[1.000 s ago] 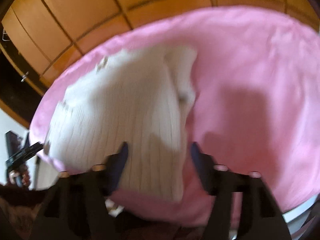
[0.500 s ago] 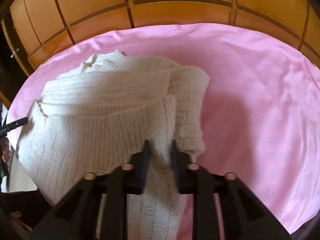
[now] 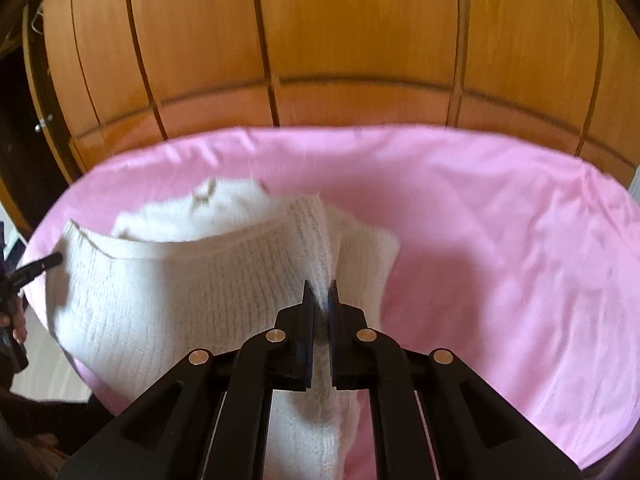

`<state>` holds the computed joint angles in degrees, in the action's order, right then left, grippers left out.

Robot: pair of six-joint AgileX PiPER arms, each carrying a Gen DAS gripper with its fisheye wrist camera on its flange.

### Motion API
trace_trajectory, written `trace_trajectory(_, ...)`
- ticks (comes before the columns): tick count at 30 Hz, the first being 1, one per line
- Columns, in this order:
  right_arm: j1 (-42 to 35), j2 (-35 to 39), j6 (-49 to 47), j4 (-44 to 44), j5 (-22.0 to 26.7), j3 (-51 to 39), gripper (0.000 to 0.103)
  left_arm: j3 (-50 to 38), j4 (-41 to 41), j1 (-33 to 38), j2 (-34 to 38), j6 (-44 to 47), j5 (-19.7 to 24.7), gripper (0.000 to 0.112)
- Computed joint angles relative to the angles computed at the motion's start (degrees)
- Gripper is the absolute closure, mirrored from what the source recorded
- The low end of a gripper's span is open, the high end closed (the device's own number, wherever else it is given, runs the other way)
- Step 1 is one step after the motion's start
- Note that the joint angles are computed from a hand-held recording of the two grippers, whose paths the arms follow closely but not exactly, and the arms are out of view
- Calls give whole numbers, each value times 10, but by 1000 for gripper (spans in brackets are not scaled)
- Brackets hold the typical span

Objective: Fold small clothes

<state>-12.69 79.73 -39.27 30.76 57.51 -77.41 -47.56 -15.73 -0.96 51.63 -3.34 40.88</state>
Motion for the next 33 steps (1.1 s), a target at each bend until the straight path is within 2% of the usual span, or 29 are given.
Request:
trace_trajectory(3, 24, 44, 17, -9, -18, -59, 99, -51, -42, 32, 58, 42, -16, 107)
trace_trajectory(7, 75, 159, 92, -61, -40, -187, 99, -131, -59, 48, 172, 64, -42, 107)
trace_trajectory(12, 119, 325, 205, -146, -17, -371, 99, -222, 12, 27, 328, -10, -65, 107)
trace_trajectory(16, 144, 425, 271, -209, 14, -456, 99, -252, 51, 20, 409, -64, -70, 107)
trace_trajectory(18, 149, 443, 283, -228, 11, -451, 99, -255, 73, 17, 429, -88, -70, 105)
trace_trajectory(20, 150, 451, 282, -230, 9, -444, 99, -260, 103, 11, 438, -117, -57, 95)
trace_trajectory(21, 148, 447, 279, -226, 5, -433, 98, -260, 112, 10, 437, -131, -55, 87)
trace_trajectory(22, 146, 439, 279, -223, -6, -416, 98, -257, 142, 6, 426, -167, -54, 67)
trace_trajectory(23, 141, 436, 275, -209, -5, -414, 92, -249, 160, 4, 415, -190, -60, 59)
trace_trajectory(24, 136, 435, 273, -198, -3, -415, 79, -240, 173, 2, 400, -208, -69, 58)
trace_trajectory(25, 134, 424, 278, -198, -13, -401, 72, -233, 191, -5, 381, -227, -66, 58)
trace_trajectory(26, 131, 413, 278, -196, -24, -386, 58, -233, 220, -15, 371, -256, -55, 58)
trace_trajectory(27, 123, 396, 272, -181, -35, -364, 51, -233, 248, -27, 362, -283, -44, 57)
trace_trajectory(29, 110, 372, 263, -153, -42, -332, 50, -232, 283, -60, 344, -310, -25, 47)
trace_trajectory(31, 98, 335, 255, -131, -57, -280, 49, -221, 353, -113, 319, -367, 1, 40)
trace_trajectory(33, 89, 302, 242, -109, -65, -234, 49, -210, 388, -154, 301, -398, 18, 39)
